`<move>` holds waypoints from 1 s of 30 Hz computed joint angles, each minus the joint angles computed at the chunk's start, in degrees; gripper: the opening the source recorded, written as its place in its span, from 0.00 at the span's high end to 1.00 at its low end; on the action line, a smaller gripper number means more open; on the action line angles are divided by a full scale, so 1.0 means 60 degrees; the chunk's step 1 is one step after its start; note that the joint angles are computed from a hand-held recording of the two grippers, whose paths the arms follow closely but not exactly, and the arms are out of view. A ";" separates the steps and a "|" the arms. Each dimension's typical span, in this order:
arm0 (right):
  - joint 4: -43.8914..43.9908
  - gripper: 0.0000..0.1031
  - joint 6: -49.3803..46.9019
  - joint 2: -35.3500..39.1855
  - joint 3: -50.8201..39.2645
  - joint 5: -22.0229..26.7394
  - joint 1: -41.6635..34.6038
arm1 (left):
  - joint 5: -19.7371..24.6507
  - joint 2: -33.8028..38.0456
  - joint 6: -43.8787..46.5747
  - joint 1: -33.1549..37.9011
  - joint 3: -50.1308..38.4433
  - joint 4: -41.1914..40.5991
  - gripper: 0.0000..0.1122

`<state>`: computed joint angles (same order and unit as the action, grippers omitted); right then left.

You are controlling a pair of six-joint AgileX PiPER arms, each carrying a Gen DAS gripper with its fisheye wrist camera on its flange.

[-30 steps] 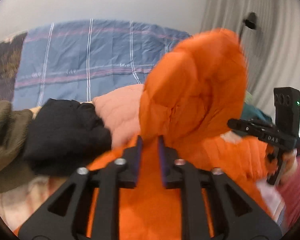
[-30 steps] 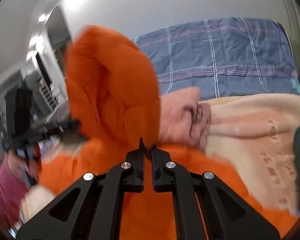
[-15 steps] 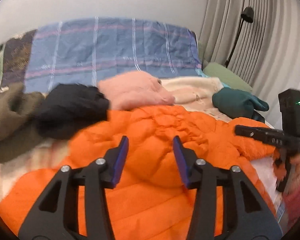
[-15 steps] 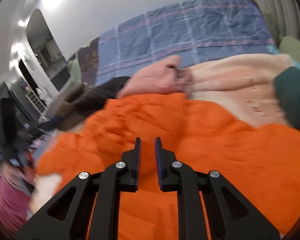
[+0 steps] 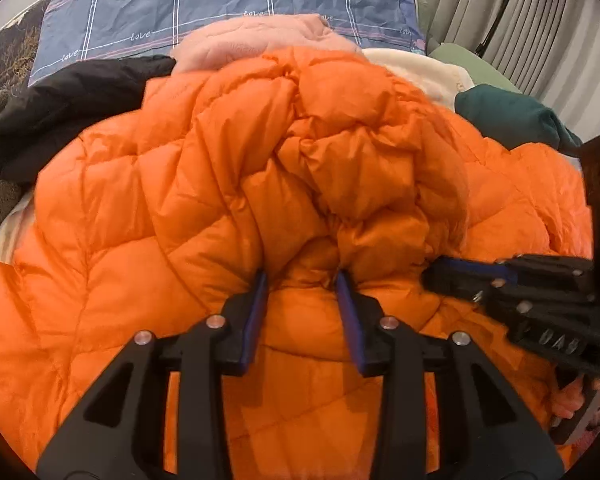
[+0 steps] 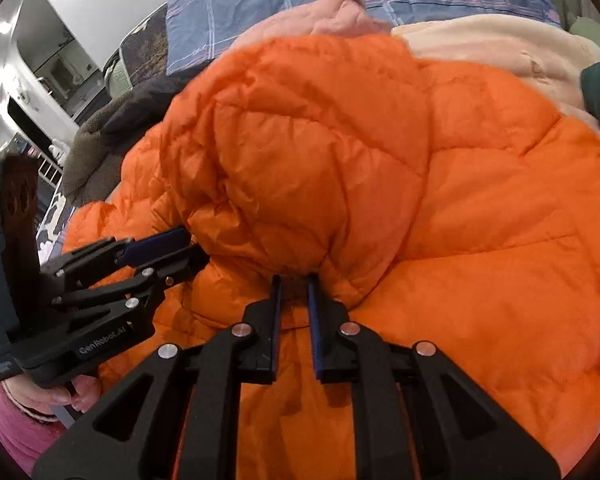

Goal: Fold large clothes

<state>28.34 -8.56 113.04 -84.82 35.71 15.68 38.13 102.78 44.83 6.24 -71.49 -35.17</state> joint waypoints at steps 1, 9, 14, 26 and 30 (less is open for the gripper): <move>-0.0152 0.88 0.0102 -0.0364 0.0212 -0.0253 0.0044 | 0.0076 -0.0210 0.0076 0.0074 0.0069 -0.0127 0.66; -0.0397 0.78 0.0880 0.0063 -0.1405 -0.0716 0.0281 | -0.0281 -0.1008 -0.0135 -0.0119 0.0360 -0.0239 0.54; -0.0650 0.80 0.2058 0.1839 -0.1941 -0.0169 0.0156 | -0.0769 -0.0810 -0.0838 -0.0006 0.0934 0.0687 0.57; -0.1658 0.78 0.1919 0.1253 -0.0377 -0.2340 0.0840 | 0.2823 -0.3022 0.4287 0.8152 0.3291 -0.3135 0.39; -0.2741 0.78 0.2902 0.1308 -0.0350 -0.2671 0.1080 | 0.4933 -0.0917 0.4012 1.0542 0.2140 -0.3102 0.40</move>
